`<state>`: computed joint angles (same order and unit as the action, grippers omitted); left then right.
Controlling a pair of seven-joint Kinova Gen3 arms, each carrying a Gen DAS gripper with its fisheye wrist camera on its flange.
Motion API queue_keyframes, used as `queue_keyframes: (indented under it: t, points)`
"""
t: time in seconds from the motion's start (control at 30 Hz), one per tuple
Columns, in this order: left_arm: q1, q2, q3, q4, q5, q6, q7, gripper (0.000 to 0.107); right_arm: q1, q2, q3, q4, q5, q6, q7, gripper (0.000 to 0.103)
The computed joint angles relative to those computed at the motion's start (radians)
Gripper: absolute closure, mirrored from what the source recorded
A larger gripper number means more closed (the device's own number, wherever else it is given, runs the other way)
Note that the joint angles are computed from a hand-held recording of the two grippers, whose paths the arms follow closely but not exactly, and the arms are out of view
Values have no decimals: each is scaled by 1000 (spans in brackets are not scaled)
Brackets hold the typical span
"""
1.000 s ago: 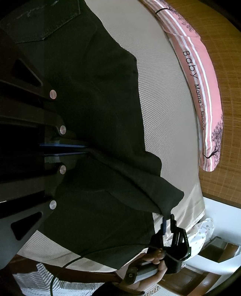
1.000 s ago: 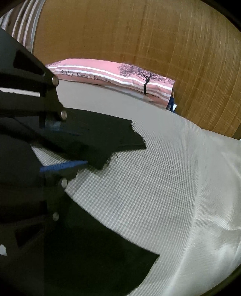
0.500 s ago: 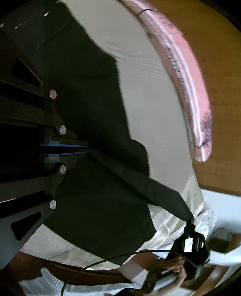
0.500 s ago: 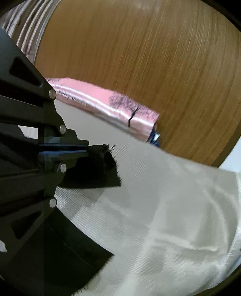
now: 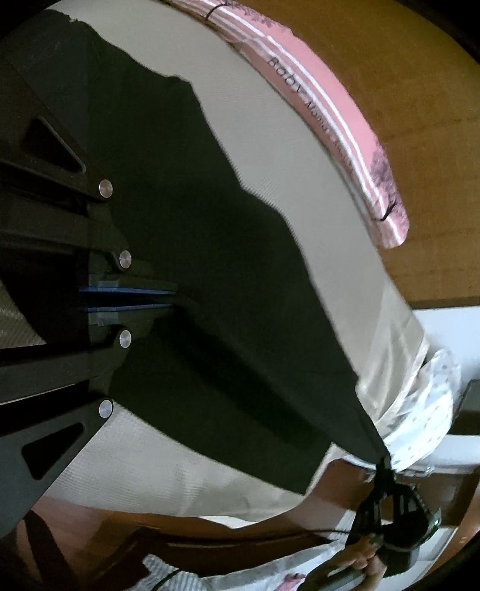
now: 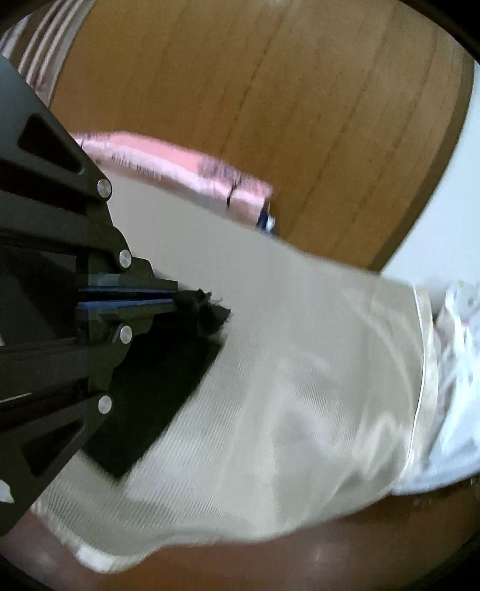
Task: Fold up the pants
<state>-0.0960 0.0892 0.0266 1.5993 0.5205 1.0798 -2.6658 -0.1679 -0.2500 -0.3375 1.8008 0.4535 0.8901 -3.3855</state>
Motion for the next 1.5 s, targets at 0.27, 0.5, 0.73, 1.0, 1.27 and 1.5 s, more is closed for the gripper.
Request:
queue_keyframes:
  t: [0.27,0.5,0.73,1.0,1.27,1.5]
  points:
    - [37,-51,3,86,-35,-66,-53,103,31,-63,-44,161,-40,-40,-152,100]
    - [29,-53,-14,94,-7,-22,-103,103,46,-70,-114,169,-12,11,-210,100]
    - [34,-54,-13,110,-13,-22,-108,103,25,-75,-115,211,-40,33,-247,100]
    - [22,-39,-14,92,1,15,-99,101,-15,-26,-98,191,-27,81,-263,101]
    - [10,-32,-19,91,21,30,-92,95,-75,-29,-35,176,-50,98,-242,92]
    - [-69,24,-37,-27,95,223,-58,80,-64,-31,-88,85,-43,221,-241,79]
